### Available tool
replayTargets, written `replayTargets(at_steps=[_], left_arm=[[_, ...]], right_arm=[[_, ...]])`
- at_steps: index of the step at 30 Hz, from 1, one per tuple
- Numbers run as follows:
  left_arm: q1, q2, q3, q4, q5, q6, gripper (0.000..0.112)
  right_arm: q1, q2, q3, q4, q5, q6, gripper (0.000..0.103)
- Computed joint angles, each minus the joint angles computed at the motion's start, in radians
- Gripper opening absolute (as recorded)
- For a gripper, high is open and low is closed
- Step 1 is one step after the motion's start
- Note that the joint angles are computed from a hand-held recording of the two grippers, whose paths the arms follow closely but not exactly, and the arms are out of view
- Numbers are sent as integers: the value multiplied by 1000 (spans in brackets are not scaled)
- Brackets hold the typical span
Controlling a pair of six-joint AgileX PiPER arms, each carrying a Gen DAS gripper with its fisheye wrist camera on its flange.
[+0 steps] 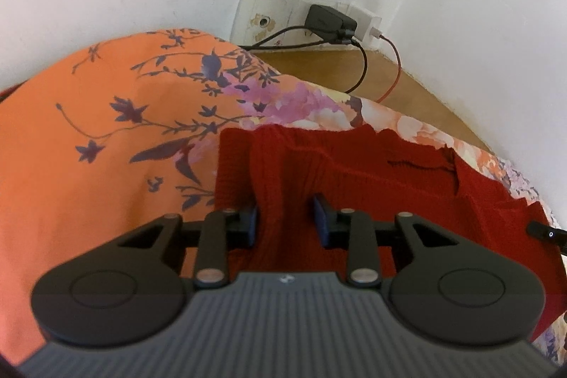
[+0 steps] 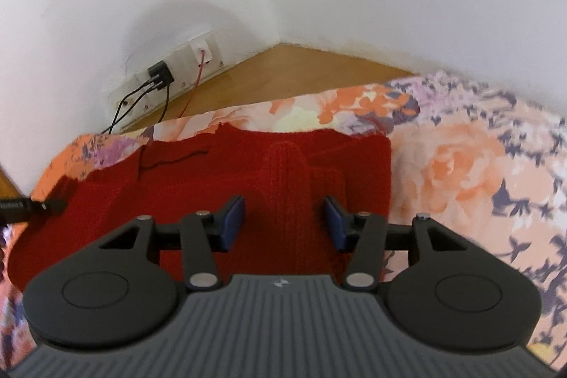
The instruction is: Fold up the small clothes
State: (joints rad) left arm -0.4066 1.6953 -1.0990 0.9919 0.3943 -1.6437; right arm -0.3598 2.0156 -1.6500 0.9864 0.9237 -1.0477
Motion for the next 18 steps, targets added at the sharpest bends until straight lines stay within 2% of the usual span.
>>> replayTargets(at_steps=[1, 4, 6, 7, 8, 11, 15, 18], left_arm=[[-3, -6, 10, 36, -5, -31, 15], [-19, -39, 38, 144, -4, -136, 12], [-33, -73, 59, 245, 8, -243, 11], [-40, -90, 63, 288, 20, -285, 11], [-45, -103, 62, 318, 30, -312, 11], [-52, -116, 29, 356, 63, -328, 11], [-32, -65, -56, 345, 93, -264, 11], [17, 4, -113, 277, 59, -202, 11]], right_arm=[[0, 10, -11, -2, 7, 22, 62], [7, 7, -1, 7, -9, 41, 62], [17, -16, 29, 10, -46, 19, 44], [21, -37, 58, 20, -79, -17, 21], [20, -55, 80, 35, -92, -52, 11], [-10, -100, 124, 135, -76, -144, 9], [-12, -159, 152, 259, -119, -256, 8], [15, -142, 90, 298, -160, -276, 8]])
